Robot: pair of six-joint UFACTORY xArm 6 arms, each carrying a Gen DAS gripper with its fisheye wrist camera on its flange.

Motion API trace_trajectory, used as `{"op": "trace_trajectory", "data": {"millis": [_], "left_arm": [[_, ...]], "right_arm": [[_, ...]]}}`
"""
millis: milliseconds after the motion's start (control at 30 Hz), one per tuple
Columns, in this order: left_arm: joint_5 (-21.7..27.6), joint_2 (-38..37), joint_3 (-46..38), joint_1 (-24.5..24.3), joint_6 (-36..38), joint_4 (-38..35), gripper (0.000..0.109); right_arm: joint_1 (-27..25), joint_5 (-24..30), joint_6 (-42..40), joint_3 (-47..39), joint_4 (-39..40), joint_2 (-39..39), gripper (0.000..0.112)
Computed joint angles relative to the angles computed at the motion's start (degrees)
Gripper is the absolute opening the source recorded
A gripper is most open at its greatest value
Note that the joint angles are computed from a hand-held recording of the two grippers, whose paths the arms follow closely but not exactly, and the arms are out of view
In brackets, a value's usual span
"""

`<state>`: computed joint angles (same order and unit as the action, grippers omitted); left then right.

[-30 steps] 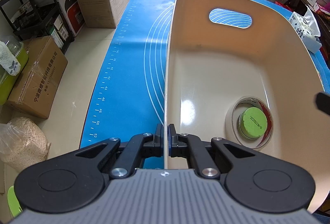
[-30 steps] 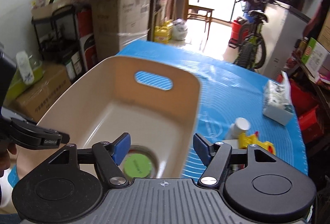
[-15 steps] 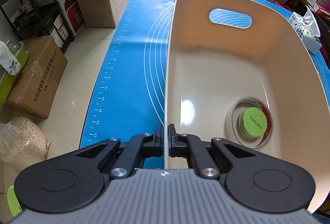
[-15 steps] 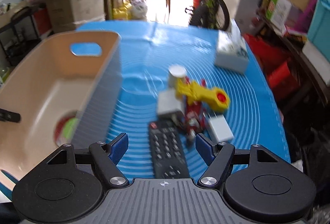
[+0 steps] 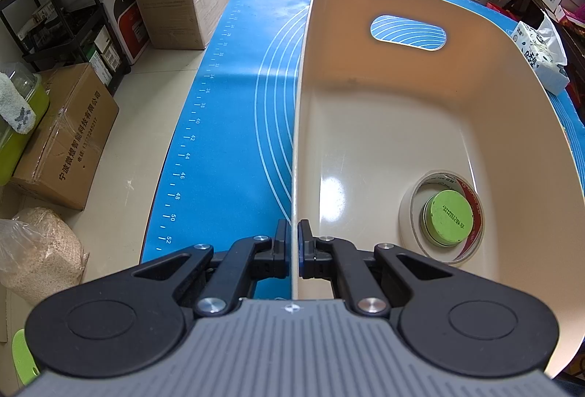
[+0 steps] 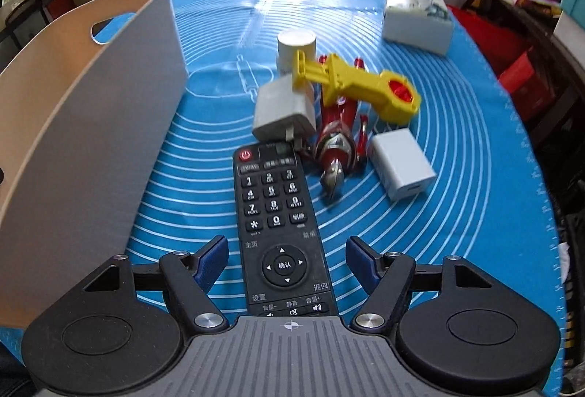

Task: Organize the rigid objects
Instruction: 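Move the right tool to the black remote and grasp its end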

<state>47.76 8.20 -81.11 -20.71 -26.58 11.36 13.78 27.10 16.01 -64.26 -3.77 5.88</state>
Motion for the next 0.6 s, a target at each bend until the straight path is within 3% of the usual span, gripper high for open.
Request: {"op": "trace_trajectory", "data": {"millis": [133, 267, 333, 600], "left_arm": [[0.1, 0.1, -0.1, -0.1, 0.0, 0.2, 0.008], [0.2, 0.3, -0.3, -0.1, 0.1, 0.2, 0.008], [0.2, 0.3, -0.3, -0.1, 0.0, 0.2, 0.008], [0.2, 0.3, -0.3, -0.1, 0.1, 0.2, 0.008]], "right_arm": [[0.1, -5.3, -3.6, 2.8, 3.0, -0.2, 0.074], [0.3, -8.6, -2.6, 4.3, -0.4, -0.3, 0.072], [0.3, -9.1, -0.3, 4.6, -4.6, -0.3, 0.061], [0.2, -10.7, 1.3, 5.7, -7.7, -0.8, 0.055]]}}
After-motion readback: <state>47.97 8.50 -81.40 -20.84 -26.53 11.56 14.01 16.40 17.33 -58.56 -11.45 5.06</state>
